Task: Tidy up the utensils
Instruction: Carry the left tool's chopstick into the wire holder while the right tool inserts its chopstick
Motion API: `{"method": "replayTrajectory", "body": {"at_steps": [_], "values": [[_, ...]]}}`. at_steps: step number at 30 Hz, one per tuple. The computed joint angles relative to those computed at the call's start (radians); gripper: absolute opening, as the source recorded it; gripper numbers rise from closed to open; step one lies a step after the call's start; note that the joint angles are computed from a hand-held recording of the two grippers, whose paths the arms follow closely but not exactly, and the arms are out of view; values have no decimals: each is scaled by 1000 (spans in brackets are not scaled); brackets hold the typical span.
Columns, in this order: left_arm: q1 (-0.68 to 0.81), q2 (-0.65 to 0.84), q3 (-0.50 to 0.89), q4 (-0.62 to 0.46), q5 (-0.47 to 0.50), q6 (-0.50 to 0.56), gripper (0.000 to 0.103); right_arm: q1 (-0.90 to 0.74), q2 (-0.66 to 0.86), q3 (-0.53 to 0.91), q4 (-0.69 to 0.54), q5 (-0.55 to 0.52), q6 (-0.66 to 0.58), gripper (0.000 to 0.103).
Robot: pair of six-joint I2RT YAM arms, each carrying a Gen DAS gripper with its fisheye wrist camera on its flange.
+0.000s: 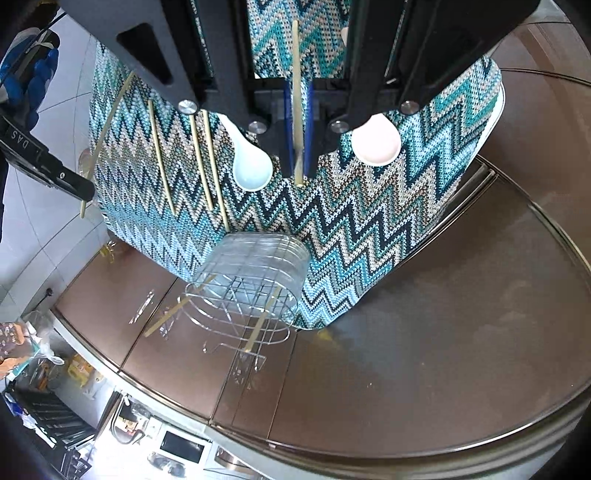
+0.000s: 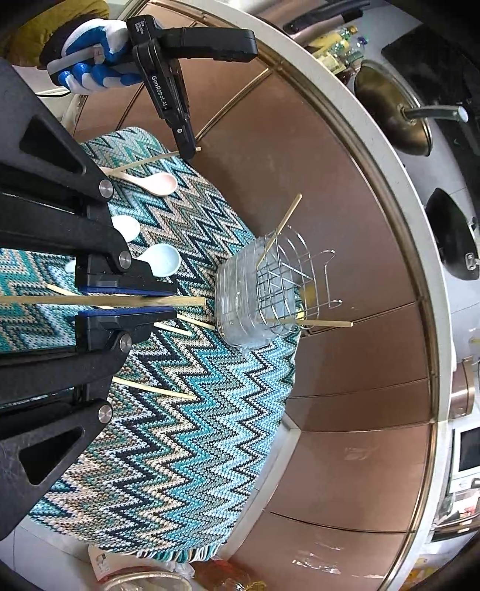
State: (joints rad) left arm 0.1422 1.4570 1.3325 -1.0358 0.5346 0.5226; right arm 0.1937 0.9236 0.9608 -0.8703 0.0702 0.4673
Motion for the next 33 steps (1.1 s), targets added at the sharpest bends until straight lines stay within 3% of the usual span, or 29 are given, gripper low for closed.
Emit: {"method": "replayTrajectory", "body": {"at_steps": [14,23,33], "values": [[124,-102,4,-116,104,111,5,274,-103,41,-136,208,174,6],[159,-134,38,-131,163,117,5,420,-98,120,-189,346,220,6],[114,-103,157,-143,172,81,5,316,-39,204,-104,279,79,6]]}}
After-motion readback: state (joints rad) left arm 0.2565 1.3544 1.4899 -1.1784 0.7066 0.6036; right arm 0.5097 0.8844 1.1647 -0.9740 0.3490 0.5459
